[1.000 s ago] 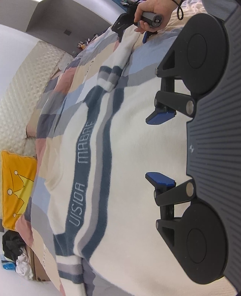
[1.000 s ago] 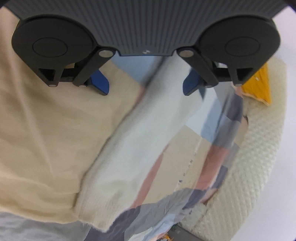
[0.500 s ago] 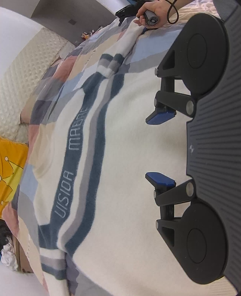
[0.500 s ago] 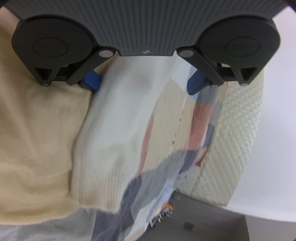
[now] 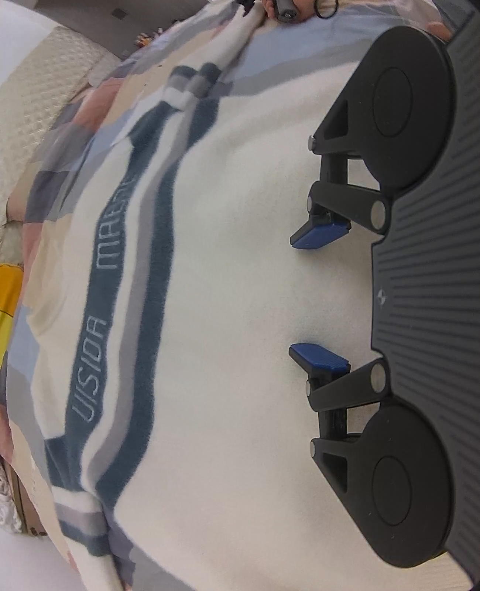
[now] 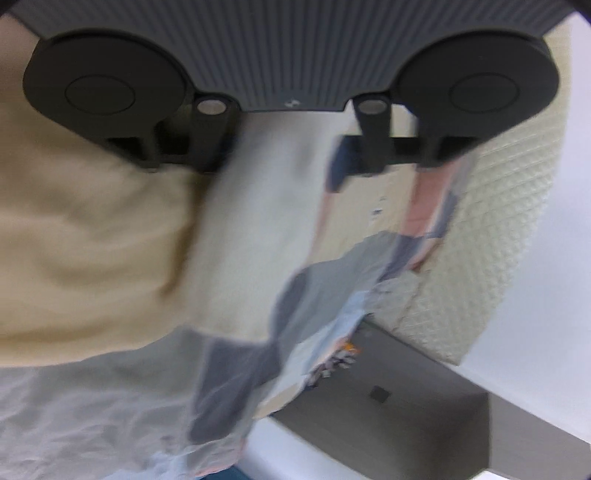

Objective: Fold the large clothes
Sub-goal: 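Grasp the sleeve cuff with the right tool and lift it, then carry the sleeve across the sweater chest with the right tool, release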

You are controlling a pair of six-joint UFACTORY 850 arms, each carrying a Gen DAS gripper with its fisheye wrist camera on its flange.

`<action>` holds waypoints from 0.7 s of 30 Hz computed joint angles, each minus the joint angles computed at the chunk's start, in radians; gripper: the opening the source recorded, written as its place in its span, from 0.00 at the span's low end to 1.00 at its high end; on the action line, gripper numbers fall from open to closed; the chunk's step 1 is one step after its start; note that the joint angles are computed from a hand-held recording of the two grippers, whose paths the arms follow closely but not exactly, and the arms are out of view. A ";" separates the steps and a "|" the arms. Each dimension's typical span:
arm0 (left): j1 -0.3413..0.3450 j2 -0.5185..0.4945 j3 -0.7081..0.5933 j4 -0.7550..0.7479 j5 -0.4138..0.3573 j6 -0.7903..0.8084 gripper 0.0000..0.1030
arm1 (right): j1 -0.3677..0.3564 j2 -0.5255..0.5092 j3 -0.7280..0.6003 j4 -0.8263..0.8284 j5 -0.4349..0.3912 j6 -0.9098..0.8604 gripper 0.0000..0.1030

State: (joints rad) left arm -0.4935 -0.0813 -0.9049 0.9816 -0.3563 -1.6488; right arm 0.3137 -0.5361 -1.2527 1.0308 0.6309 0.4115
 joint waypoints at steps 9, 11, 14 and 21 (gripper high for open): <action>0.018 0.009 -0.001 -0.034 0.030 0.011 0.61 | -0.017 0.033 0.007 -0.097 0.006 0.029 0.11; 0.022 0.016 -0.001 -0.029 0.036 -0.003 0.61 | -0.013 0.046 -0.003 -0.110 0.018 -0.013 0.11; 0.025 0.032 0.003 0.010 0.036 -0.037 0.61 | 0.001 0.061 -0.027 -0.095 0.039 -0.117 0.11; 0.047 0.089 0.024 0.116 0.049 -0.114 0.61 | 0.058 0.088 -0.125 -0.084 0.032 -0.388 0.10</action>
